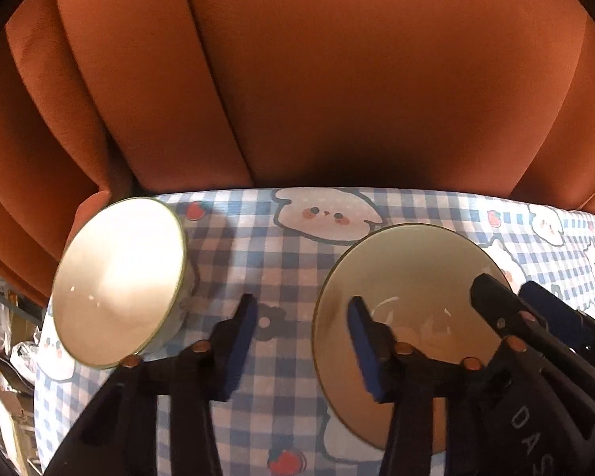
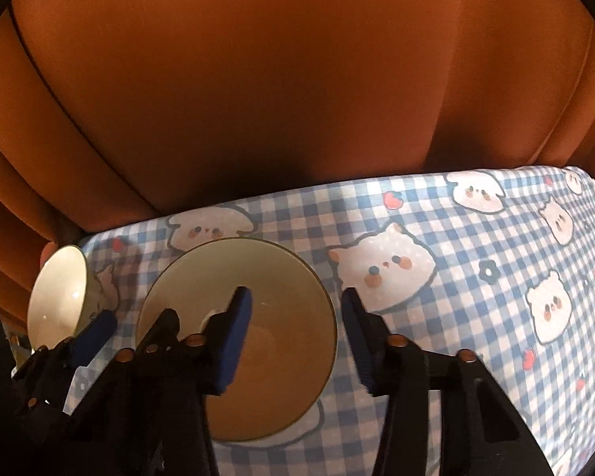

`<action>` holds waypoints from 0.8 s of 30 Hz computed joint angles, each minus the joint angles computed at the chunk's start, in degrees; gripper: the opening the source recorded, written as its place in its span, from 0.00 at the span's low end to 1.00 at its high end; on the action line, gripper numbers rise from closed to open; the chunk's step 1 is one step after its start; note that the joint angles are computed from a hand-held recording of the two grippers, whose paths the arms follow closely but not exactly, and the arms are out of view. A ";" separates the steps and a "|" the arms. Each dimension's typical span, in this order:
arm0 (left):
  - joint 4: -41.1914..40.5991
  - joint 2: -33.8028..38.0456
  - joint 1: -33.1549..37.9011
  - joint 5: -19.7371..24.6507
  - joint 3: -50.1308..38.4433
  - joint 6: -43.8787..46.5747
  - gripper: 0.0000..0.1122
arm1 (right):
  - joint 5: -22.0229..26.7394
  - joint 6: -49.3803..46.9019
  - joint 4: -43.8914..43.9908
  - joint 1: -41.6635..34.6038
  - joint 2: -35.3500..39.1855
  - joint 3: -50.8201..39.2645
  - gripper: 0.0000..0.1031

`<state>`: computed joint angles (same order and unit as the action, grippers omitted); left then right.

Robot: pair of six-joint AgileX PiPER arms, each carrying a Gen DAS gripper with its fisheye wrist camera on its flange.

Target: Organize plates and bowls

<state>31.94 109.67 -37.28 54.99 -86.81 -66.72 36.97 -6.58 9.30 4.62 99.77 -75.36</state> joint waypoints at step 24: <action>-1.89 0.02 -1.92 3.97 -4.91 2.18 0.19 | 4.88 -2.53 -0.19 -1.22 0.72 -3.40 0.20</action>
<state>30.05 109.69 -39.20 58.96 -91.72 -64.54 41.85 -9.11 9.12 3.41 100.49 -78.76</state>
